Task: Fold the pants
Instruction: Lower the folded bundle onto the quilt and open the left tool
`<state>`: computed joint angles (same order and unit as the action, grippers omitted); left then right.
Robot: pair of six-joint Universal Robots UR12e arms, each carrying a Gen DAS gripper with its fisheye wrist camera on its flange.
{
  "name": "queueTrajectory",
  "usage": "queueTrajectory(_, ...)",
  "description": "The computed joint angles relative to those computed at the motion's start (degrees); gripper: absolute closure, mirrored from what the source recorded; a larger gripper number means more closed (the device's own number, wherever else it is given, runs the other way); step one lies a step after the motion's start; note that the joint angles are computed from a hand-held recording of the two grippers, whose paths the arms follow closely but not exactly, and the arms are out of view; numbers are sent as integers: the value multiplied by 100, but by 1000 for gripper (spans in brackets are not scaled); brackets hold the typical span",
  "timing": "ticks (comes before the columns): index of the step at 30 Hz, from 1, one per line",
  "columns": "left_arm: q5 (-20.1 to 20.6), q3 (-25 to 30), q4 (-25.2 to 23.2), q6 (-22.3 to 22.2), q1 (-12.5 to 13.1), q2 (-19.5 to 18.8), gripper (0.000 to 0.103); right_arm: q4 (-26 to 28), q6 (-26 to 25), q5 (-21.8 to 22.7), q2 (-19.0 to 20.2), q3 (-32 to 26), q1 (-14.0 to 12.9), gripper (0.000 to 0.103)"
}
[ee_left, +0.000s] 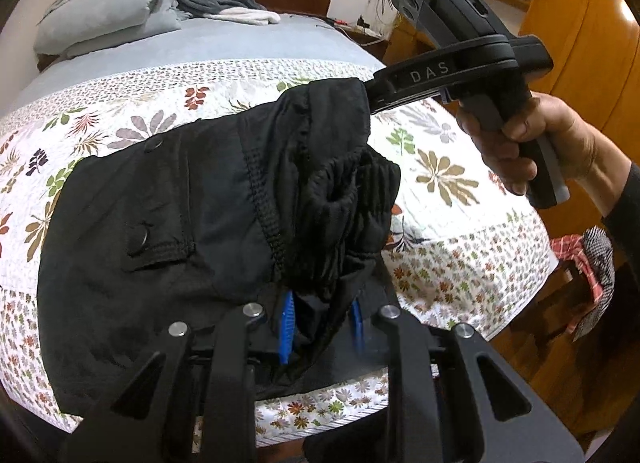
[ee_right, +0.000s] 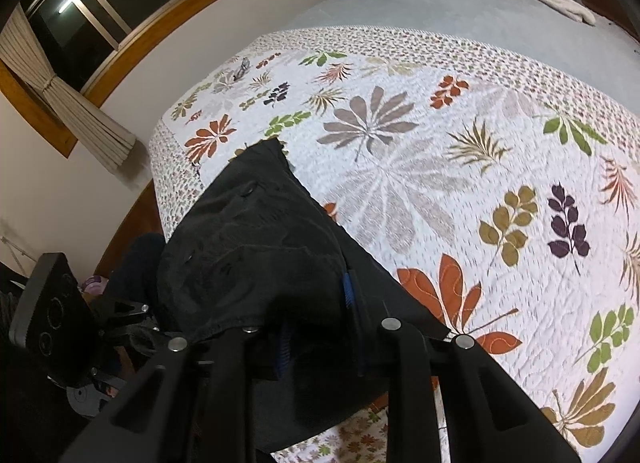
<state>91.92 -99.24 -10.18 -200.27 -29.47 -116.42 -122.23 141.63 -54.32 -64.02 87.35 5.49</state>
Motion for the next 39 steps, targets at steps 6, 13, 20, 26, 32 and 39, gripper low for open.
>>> queueTrajectory(6, -26, 92, -167, 11, -12, -115, 82, -57, -30, 27, 90, 72, -70, 80)
queueTrajectory(13, 7, 226, -320, 135, -55, -245, 82, -238, 81, 15, 116, 206, -152, 80)
queueTrajectory(20, 142, 258, -357, 228, -104, -320, 82, -465, 348, 70, 125, 368, -234, 80)
queueTrajectory(26, 240, 293, -418, 301, -139, -355, 81, -723, 633, 45, 83, 516, -248, 80)
queueTrajectory(32, 823, 458, -600, 857, -332, -488, 71, -1106, 1119, -284, -36, 717, -290, 80)
queueTrajectory(39, 731, 325, -200, 1175, -408, -426, 50, -1911, 1766, -597, -385, 1039, -366, 80)
